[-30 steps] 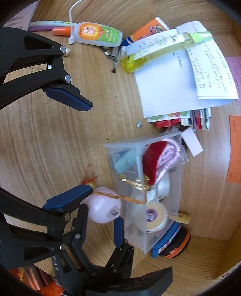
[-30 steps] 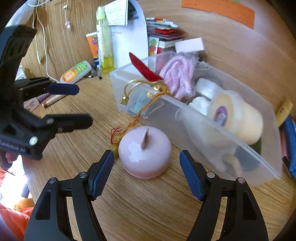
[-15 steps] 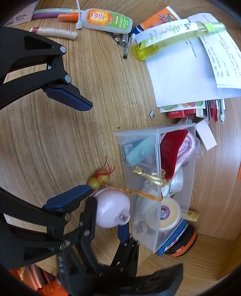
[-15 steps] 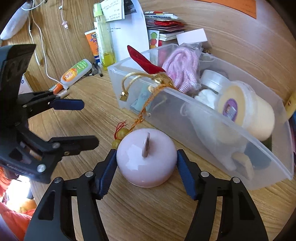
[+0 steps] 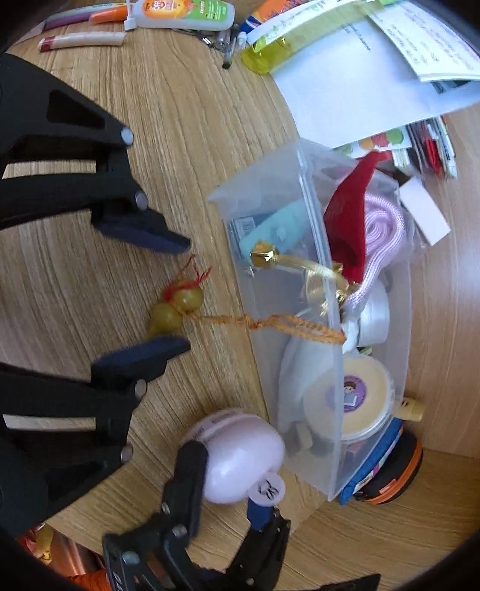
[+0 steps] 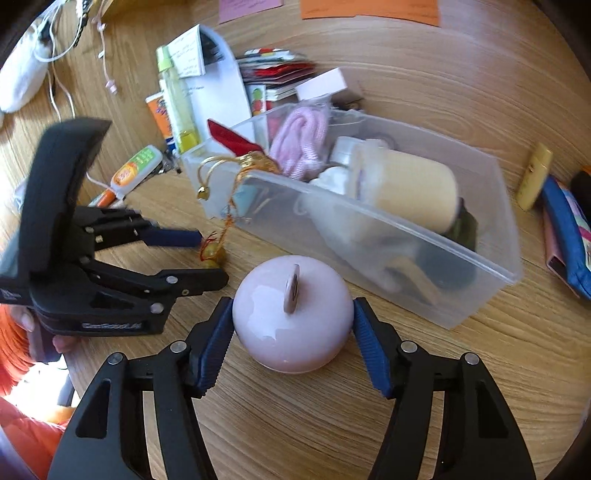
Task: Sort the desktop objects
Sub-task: 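Grasp the pink round ornament with the right tool while the left tool grasps the gold gourd charm, then carry the pink ornament and gourd charm into the clear box and release both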
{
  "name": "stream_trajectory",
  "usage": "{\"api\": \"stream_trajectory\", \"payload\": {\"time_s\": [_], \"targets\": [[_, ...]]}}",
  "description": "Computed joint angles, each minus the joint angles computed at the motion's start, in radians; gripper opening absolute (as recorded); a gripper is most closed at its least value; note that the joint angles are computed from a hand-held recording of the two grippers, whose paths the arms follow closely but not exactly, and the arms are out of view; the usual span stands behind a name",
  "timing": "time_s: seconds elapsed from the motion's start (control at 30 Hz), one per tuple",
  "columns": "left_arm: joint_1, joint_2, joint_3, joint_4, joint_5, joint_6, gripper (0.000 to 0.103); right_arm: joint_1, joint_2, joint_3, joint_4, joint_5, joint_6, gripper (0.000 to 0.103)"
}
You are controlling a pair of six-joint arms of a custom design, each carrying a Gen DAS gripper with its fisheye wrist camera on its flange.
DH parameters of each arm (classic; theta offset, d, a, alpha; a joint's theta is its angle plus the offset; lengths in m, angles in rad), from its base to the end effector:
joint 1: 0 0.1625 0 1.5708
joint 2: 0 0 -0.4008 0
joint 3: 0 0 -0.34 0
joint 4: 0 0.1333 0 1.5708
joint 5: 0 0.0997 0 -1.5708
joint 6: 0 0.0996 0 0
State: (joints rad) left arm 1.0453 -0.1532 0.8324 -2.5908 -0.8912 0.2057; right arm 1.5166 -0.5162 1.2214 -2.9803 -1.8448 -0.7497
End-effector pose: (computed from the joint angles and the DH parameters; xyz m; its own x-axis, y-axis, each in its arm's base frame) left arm -0.2221 -0.7735 -0.0296 -0.6653 0.3706 -0.6481 0.6218 0.7556 -0.2062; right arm 0.0658 -0.7502 0.1314 -0.7247 -0.3523 0.5921 -0.6184 0.7117 -0.3334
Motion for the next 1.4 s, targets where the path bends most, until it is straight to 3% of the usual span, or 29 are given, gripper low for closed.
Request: {"api": "stream_trajectory", "payload": {"time_s": [0.1,0.13,0.47,0.63,0.77,1.13,1.4], "targets": [[-0.002,0.001,0.001,-0.002,0.002,0.007,0.025,-0.005,-0.013,0.013,-0.014,0.009,0.008,0.060],[-0.001,-0.004,0.006,-0.003,-0.002,0.006,0.024,-0.005,-0.015,0.016,-0.019,0.010,0.009,0.060],[-0.014,-0.064,0.109,-0.093,-0.045,0.004,0.024,-0.009,-0.042,0.053,-0.087,0.032,0.028,0.060],[-0.018,-0.084,0.092,-0.079,-0.142,-0.034,0.024,-0.012,-0.067,0.075,-0.126,0.048,0.048,0.060],[-0.026,-0.071,0.058,-0.093,-0.163,-0.023,0.024,-0.011,-0.078,0.075,-0.153,0.048,0.051,0.060],[-0.030,0.035,-0.172,-0.027,-0.166,0.026,0.024,-0.003,-0.073,0.025,-0.177,0.041,0.034,0.060],[-0.018,0.162,-0.454,0.111,-0.142,0.027,0.024,-0.007,-0.023,-0.092,-0.123,0.003,0.036,0.060]]}}
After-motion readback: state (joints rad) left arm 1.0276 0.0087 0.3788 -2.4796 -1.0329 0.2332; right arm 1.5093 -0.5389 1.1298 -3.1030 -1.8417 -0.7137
